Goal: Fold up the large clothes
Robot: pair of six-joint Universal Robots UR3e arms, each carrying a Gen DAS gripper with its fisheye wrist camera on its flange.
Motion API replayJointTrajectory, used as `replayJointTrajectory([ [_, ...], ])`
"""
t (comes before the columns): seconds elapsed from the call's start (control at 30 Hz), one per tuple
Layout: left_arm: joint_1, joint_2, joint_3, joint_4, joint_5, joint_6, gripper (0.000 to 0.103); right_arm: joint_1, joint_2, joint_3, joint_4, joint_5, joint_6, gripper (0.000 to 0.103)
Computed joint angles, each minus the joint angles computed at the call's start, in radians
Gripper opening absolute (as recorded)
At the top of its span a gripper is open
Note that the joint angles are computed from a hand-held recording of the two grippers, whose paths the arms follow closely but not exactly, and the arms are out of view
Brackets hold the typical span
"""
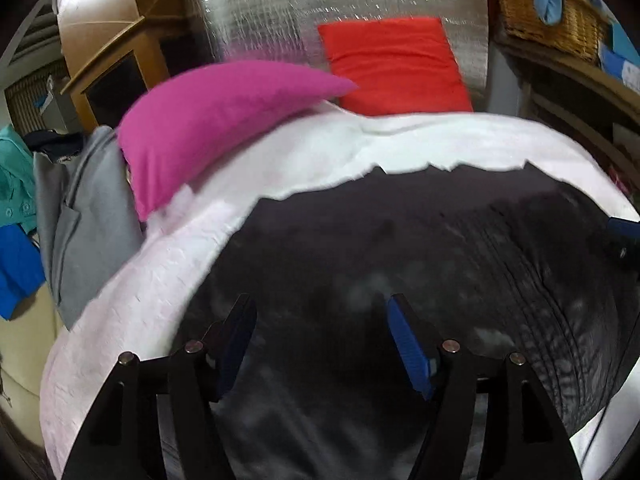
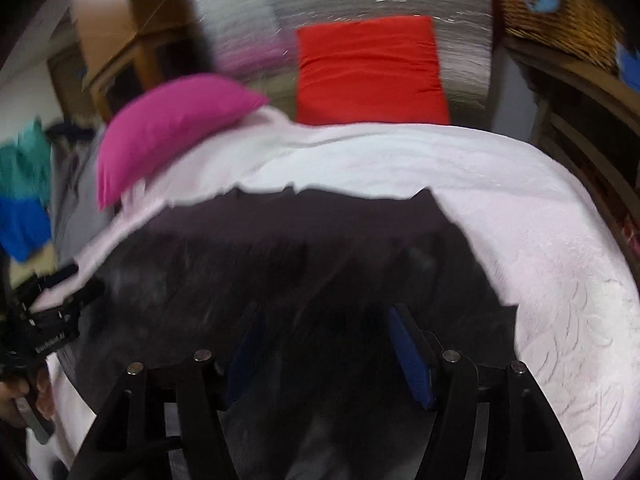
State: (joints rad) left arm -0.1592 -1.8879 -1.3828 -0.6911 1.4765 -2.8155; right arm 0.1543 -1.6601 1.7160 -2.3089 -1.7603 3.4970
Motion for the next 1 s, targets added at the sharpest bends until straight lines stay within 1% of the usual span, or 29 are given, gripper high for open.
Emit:
replayJointTrajectory([
  [0.03,-0.010,-0.009,-0.007,0.004,0.010,-0.006,0.069,0.031,0.023,0.003,-0.008,-0.038,0.010,0.068],
  [0.07,-0.026,-0.033,-0.007,0.022,0.046,-0.014,0.069,0.044,0.034,0.010,-0.011,-0.057,0.013,0.068],
  [0.1,-0.036,-0.055,0.002,0.021,0.072,-0.021,0.069,0.058,0.061,0.011,-0.004,-0.089,0.015,0.068],
  [0.13,-0.037,-0.083,0.022,-0.001,0.077,-0.028,0.071,0.058,0.075,0.019,-0.008,-0.101,0.016,0.069],
  [0.17,-0.033,-0.103,0.031,-0.011,0.074,-0.037,0.072,0.046,0.077,0.044,-0.030,-0.098,0.012,0.072],
  [0.23,-0.028,-0.127,0.044,-0.016,0.079,-0.048,0.072,0.028,0.084,0.065,-0.043,-0.088,0.014,0.072],
  [0.33,-0.047,-0.167,0.073,-0.014,0.117,-0.041,0.073,0.049,0.118,0.046,-0.035,-0.136,0.013,0.073],
  [0.4,-0.059,-0.183,0.088,-0.016,0.139,-0.045,0.073,0.050,0.119,0.061,-0.056,-0.139,0.031,0.074],
  [0.47,-0.057,-0.185,0.105,-0.037,0.136,-0.060,0.073,0.050,0.110,0.076,-0.067,-0.142,0.044,0.074],
  [0.5,-0.053,-0.177,0.105,-0.048,0.130,-0.064,0.073,0.061,0.103,0.073,-0.057,-0.150,0.069,0.074],
  [0.57,-0.036,-0.125,0.095,-0.104,0.112,-0.070,0.073,0.077,0.071,0.054,-0.009,-0.150,0.108,0.073],
  [0.6,-0.021,-0.089,0.069,-0.109,0.093,-0.074,0.073,0.089,0.031,0.064,-0.004,-0.151,0.129,0.074],
  [0.67,0.020,0.018,-0.032,-0.075,0.043,-0.083,0.073,0.139,-0.034,0.080,0.002,-0.193,0.160,0.074],
  [0.7,0.037,0.056,-0.063,-0.072,0.030,-0.081,0.073,0.176,-0.059,0.074,0.027,-0.231,0.185,0.075],
  [0.83,0.097,0.200,-0.200,-0.054,-0.002,-0.057,0.073,0.268,-0.109,0.057,0.110,-0.292,0.253,0.075],
  [0.93,0.138,0.271,-0.294,-0.036,-0.019,-0.054,0.073,0.300,-0.131,0.072,0.169,-0.311,0.302,0.075],
  [1.0,0.154,0.284,-0.326,-0.036,-0.022,-0.050,0.073,0.289,-0.152,0.116,0.158,-0.310,0.316,0.075],
])
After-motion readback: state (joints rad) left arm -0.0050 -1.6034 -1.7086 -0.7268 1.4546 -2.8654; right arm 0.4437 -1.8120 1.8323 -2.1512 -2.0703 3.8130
